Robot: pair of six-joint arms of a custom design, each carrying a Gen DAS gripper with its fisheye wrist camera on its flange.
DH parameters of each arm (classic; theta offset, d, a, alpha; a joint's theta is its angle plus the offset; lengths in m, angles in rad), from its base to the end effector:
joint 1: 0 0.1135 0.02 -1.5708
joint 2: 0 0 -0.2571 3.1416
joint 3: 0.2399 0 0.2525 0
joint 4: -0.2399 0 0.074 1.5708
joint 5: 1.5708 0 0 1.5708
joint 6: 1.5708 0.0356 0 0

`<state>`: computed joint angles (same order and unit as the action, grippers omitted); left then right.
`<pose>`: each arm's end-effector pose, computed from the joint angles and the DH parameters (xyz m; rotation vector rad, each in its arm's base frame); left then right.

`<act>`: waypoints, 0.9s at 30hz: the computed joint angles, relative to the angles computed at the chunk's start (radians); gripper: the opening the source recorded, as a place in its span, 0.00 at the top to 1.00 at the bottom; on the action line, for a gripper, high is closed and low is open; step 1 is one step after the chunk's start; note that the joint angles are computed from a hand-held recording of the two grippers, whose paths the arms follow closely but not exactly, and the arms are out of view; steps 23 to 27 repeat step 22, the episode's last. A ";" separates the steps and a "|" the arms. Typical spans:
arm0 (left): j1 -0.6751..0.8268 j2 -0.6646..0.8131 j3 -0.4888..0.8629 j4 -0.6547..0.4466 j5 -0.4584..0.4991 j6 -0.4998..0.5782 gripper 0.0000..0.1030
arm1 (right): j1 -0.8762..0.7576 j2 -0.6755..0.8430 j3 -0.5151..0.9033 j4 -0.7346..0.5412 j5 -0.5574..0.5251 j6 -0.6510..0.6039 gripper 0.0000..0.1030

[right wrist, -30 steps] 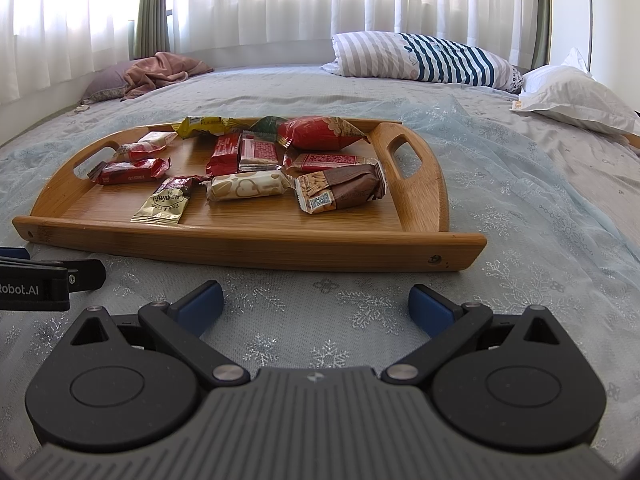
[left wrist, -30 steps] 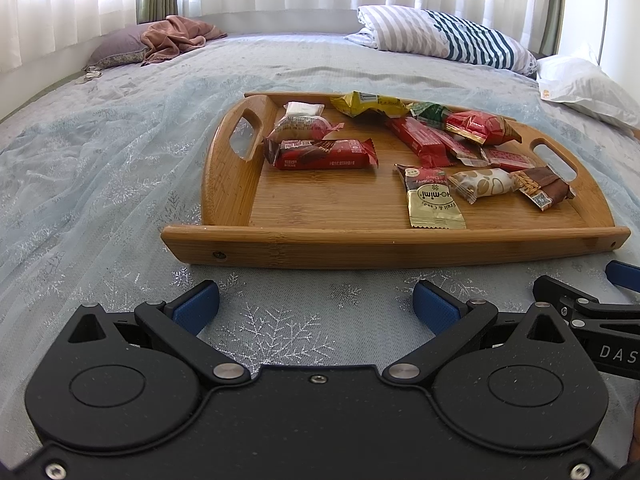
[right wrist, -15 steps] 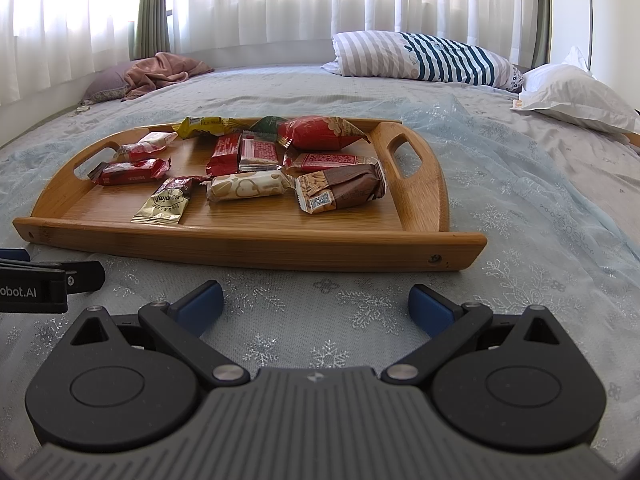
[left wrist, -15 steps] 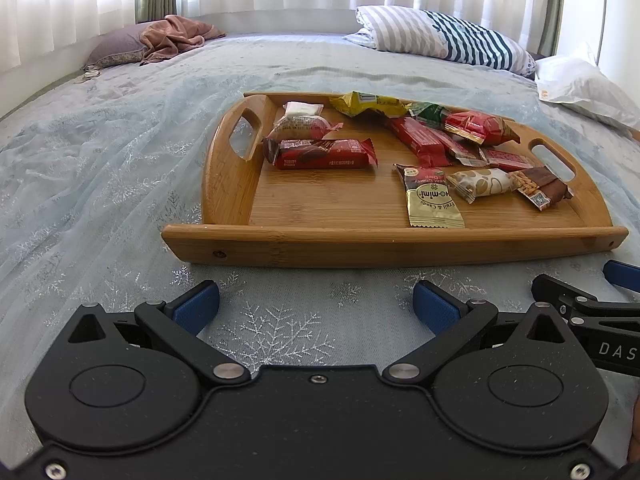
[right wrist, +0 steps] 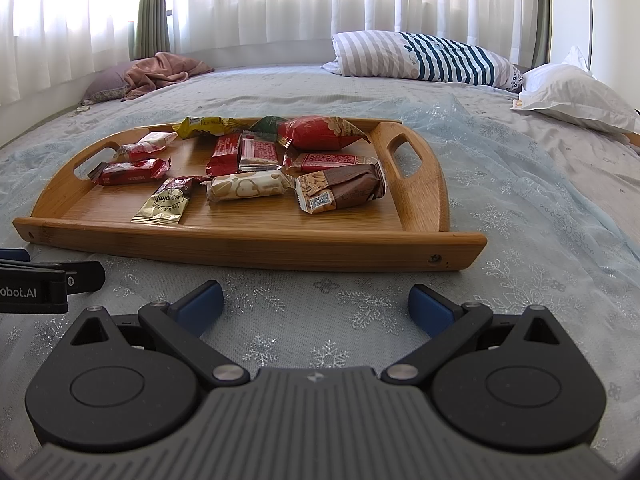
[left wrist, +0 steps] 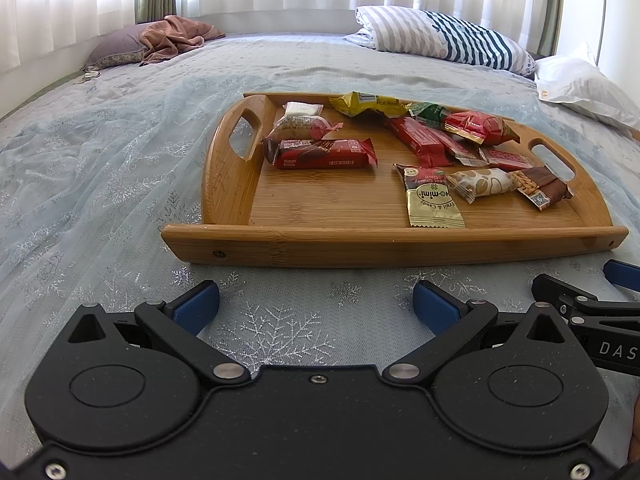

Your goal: Organize snacks

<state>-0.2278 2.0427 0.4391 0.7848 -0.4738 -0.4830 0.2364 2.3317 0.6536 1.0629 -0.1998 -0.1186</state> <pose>0.2579 -0.0431 0.0182 -0.5048 2.2300 0.2025 0.3091 0.0817 -0.0134 -0.4970 2.1289 0.2850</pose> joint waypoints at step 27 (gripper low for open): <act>-0.003 0.002 -0.002 0.006 -0.004 -0.001 0.00 | -0.001 0.000 0.001 -0.001 -0.001 0.000 0.00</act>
